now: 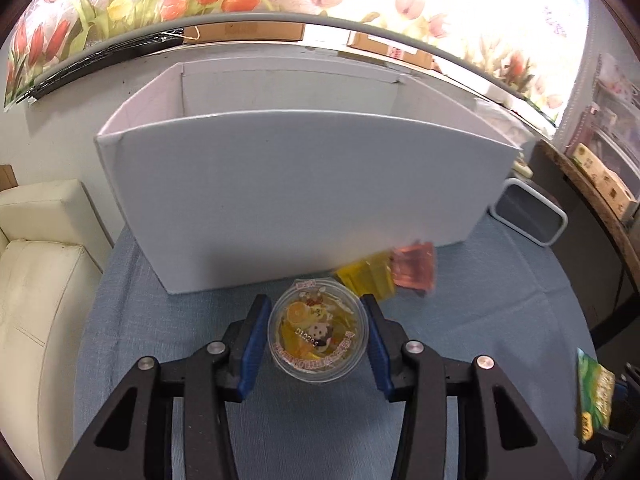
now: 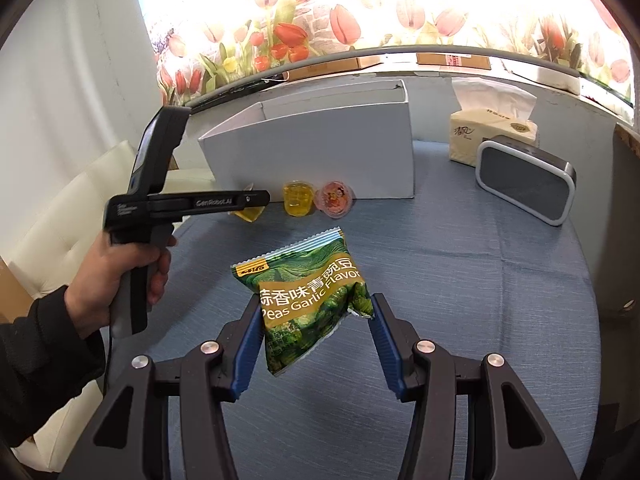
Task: Organize snacks
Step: 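Carry the orange cup and pea packet over the white box and release both inside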
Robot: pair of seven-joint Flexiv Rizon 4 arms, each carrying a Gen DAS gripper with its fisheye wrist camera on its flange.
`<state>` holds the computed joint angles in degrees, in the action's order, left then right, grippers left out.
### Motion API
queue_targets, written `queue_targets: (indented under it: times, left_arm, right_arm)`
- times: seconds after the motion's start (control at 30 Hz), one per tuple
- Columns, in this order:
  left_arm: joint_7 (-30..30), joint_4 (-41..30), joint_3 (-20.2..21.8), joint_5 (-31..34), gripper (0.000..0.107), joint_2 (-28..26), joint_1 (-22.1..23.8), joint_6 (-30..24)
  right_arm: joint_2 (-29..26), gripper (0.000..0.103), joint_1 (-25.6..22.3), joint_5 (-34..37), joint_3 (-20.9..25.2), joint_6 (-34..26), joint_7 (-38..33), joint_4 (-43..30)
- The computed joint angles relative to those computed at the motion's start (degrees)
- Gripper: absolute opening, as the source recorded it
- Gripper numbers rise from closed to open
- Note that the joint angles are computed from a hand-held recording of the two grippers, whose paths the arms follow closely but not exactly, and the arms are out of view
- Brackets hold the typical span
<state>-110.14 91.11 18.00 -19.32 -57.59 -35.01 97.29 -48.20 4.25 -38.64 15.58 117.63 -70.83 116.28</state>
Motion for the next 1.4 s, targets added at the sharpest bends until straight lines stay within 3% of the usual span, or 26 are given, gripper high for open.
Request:
queue_targets:
  times: [0.43, 0.7, 0.9, 1.07, 1.23, 1.33, 1.37, 1.4]
  left_arm:
    - [6.4, 11.7, -6.6, -1.3, 0.05, 8.5, 1.3, 12.0]
    - [12.9, 12.2, -8.3, -5.7, 0.05, 12.3, 3.2, 14.5]
    - [17.8, 6.9, -9.2, -9.0, 0.05, 12.5, 6.1, 12.3]
    - [19.8, 0.0, -8.3, -9.8, 0.05, 10.5, 8.3, 7.9]
    - [17.7, -6.2, -4.5, -9.3, 0.05, 7.1, 8.5, 1.5]
    - [16.8, -8.6, -4.7, -7.2, 0.05, 5.6, 10.0, -2.2]
    - [17.2, -9.4, -3.3, -8.6, 0.05, 4.9, 9.2, -4.4]
    - [13.9, -10.3, 0.0, -6.7, 0.056, 4.2, 7.8, -6.2]
  right_arm:
    - [0.3, 0.056, 2.3, 0.1, 0.7, 0.8, 0.6, -1.9]
    - [0.4, 0.056, 3.9, -1.2, 1.4, -1.9, 2.6, -9.5]
    - [-2.7, 0.056, 1.0, -5.4, 7.7, -10.6, 4.3, -20.5]
    - [-10.4, 0.056, -3.2, -5.9, 19.3, -23.9, 0.1, -33.3]
    - [-15.6, 0.056, 0.0, -2.8, 21.3, -34.2, -4.4, -45.2]
    - [-18.1, 0.056, 1.7, -0.4, 22.0, -39.1, -6.9, -50.3]
    - [-18.3, 0.058, 2.5, 0.1, 20.9, -39.5, -6.9, -51.3]
    - [-18.1, 0.066, 3.5, 0.3, 19.1, -39.2, -6.6, -51.7]
